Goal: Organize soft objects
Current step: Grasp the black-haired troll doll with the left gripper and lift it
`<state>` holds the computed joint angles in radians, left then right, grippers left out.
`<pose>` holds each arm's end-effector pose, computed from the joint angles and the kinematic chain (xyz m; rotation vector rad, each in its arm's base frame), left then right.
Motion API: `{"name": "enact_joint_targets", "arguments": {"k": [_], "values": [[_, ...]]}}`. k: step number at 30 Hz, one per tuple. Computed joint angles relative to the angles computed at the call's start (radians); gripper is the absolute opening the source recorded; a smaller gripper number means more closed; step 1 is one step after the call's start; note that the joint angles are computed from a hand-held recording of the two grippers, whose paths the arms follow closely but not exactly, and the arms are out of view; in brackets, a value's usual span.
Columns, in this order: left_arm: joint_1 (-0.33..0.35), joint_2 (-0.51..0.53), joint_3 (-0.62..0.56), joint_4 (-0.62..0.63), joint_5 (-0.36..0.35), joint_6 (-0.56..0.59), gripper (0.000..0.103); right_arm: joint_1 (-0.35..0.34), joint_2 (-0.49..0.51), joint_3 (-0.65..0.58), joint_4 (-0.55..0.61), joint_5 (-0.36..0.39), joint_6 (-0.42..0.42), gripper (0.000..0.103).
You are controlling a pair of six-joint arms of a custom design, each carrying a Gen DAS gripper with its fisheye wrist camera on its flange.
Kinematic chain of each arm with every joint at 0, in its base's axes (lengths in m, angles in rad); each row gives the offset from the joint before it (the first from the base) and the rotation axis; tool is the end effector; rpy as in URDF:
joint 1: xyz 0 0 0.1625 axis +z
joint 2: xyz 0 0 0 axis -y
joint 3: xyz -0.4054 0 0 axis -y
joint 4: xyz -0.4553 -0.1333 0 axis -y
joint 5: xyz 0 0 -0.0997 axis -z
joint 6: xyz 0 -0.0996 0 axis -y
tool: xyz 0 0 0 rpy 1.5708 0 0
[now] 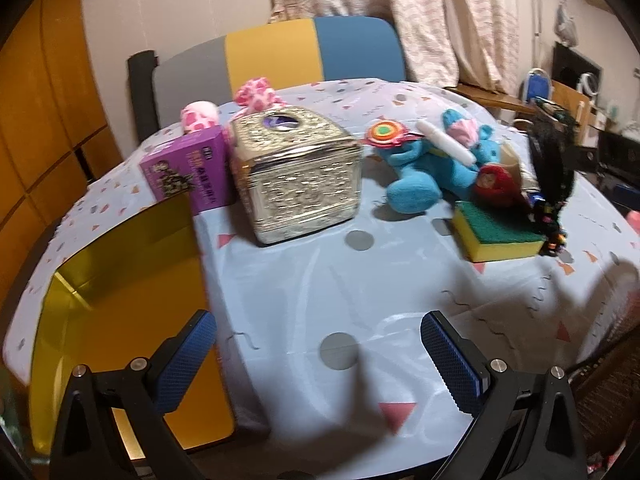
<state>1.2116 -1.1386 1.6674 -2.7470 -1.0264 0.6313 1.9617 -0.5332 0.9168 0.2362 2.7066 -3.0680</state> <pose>-0.0708 -0.7145 0.2931 0.9551 2.2472 -0.7161 0.3246 -0.6748 0.0926 -0.3190 -1.9925 1.2421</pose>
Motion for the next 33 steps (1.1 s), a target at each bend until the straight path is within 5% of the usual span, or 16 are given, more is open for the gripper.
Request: {"name": "enact_joint_targets", "arguments": {"k": [7,16,22,25,28,30,33], "values": [[-0.020,0.020,-0.053,0.187,-0.065,-0.007,0.103,-0.002,-0.124,0.143,-0.121,-0.036,0.012,0.103],[-0.023,0.143,-0.221,0.486,-0.192,-0.065,0.103,-0.007,-0.264,0.301,-0.267,0.007,0.002,0.103],[-0.048,0.193,-0.242,0.479,-0.216,0.088,0.103,-0.027,-0.293,0.333,-0.210,-0.022,0.090,0.103],[-0.059,0.211,-0.297,0.602,-0.307,0.048,0.102,-0.032,-0.313,0.361,-0.233,-0.027,0.090,0.103],[-0.082,0.203,-0.255,0.499,-0.335,0.061,0.096,-0.036,-0.328,0.377,-0.235,-0.034,0.106,0.103],[-0.101,0.214,-0.252,0.463,-0.339,0.064,0.083,-0.037,-0.336,0.386,-0.234,-0.031,0.109,0.103],[-0.117,0.250,-0.268,0.439,-0.353,0.054,0.082,-0.037,-0.344,0.393,-0.231,-0.026,0.111,0.103]]}}
